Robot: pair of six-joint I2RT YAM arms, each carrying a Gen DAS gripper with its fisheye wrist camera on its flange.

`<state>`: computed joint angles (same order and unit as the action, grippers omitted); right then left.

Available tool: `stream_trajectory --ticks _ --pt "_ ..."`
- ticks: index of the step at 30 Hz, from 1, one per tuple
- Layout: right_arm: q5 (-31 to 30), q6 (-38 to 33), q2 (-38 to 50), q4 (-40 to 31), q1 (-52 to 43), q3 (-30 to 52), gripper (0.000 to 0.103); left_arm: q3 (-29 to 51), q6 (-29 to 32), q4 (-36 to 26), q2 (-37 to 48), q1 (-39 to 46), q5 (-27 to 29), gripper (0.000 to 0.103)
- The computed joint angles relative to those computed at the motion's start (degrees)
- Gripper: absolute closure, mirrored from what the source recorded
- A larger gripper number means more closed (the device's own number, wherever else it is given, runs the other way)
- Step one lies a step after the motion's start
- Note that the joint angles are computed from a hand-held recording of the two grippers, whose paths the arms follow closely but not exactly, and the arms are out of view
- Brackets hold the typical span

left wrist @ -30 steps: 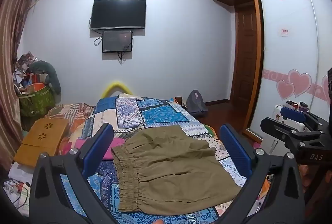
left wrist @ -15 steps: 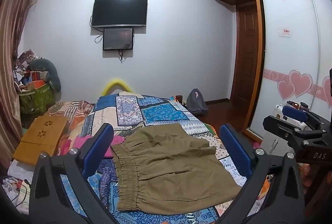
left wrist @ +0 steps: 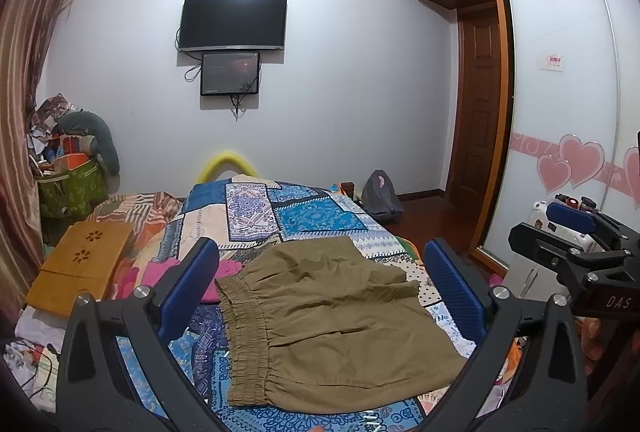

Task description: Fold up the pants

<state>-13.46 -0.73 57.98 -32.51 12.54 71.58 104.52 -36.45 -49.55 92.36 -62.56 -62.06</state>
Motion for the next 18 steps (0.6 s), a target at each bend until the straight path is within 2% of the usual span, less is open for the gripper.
stream_trajectory --ticks 18 --pt "1.7 -0.9 0.1 0.2 1.6 0.5 0.000 -1.6 0.6 1.1 -0.4 0.2 -1.3 0.000"
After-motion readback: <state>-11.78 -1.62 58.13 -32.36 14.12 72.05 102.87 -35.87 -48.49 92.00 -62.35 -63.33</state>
